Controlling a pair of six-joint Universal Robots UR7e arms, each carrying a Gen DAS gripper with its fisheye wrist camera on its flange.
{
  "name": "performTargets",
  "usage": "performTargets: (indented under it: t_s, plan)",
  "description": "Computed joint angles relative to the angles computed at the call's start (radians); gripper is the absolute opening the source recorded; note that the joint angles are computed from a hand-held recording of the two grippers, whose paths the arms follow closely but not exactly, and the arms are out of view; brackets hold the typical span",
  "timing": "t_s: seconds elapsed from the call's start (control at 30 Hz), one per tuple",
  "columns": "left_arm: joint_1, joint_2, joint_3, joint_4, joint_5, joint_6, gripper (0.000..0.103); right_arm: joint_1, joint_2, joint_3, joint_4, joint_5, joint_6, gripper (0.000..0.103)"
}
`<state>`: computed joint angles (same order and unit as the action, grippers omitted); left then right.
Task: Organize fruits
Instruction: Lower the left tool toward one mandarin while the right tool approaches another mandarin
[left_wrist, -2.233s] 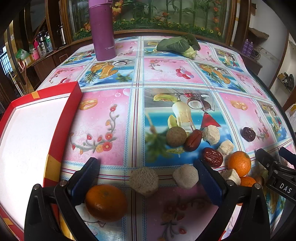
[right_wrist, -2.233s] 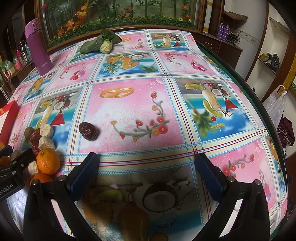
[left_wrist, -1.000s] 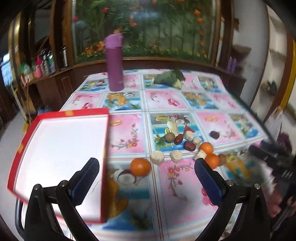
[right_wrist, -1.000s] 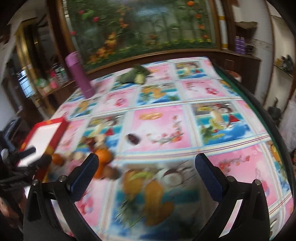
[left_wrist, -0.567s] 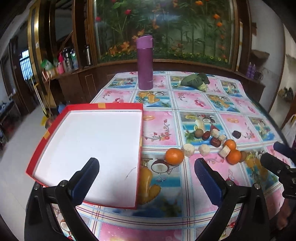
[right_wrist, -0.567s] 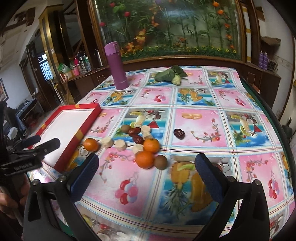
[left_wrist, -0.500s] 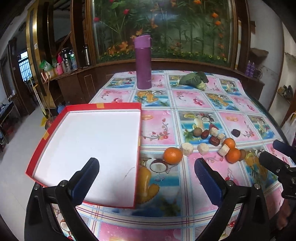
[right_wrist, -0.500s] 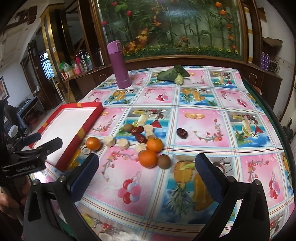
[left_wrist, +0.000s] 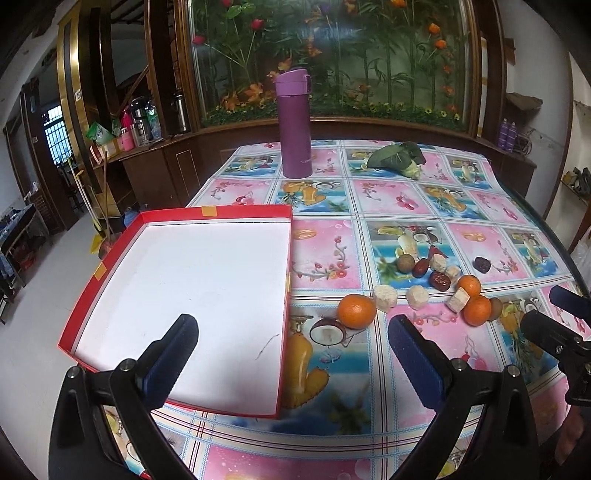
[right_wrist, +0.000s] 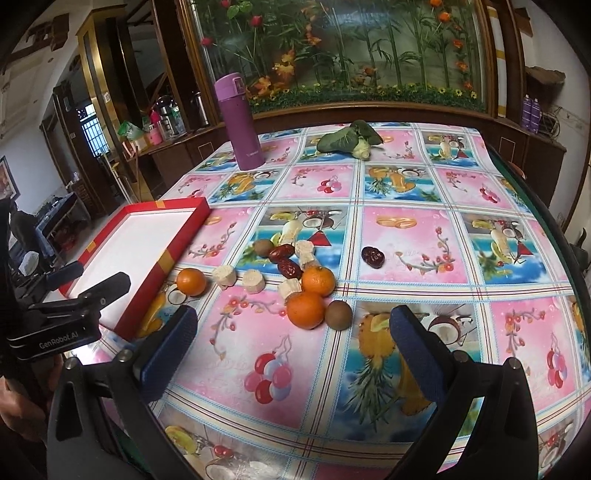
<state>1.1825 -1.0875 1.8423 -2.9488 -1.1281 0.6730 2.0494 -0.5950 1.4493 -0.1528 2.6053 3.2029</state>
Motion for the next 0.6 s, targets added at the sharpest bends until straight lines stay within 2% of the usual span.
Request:
performTargets:
  t_s: [0.3, 0.47, 0.53, 0.6]
  plan:
    - [-0.001, 0.004, -0.003, 0.005, 0.005, 0.009, 0.102, -0.003, 0.001, -0.001, 0.005, -0.006, 0.008, 0.103]
    - [0.009, 0.011, -0.025, 0.030, -0.012, 0.036, 0.102, -0.013, 0.002, 0.000, 0.025, -0.038, 0.033, 0.103]
    - [0.012, 0.019, -0.040, 0.028, -0.012, 0.046, 0.102, -0.023, 0.009, -0.007, 0.049, -0.073, 0.047, 0.100]
    - [0.014, 0.026, -0.055, 0.040, -0.023, 0.062, 0.102, -0.036, 0.017, -0.016, 0.077, -0.105, 0.062, 0.093]
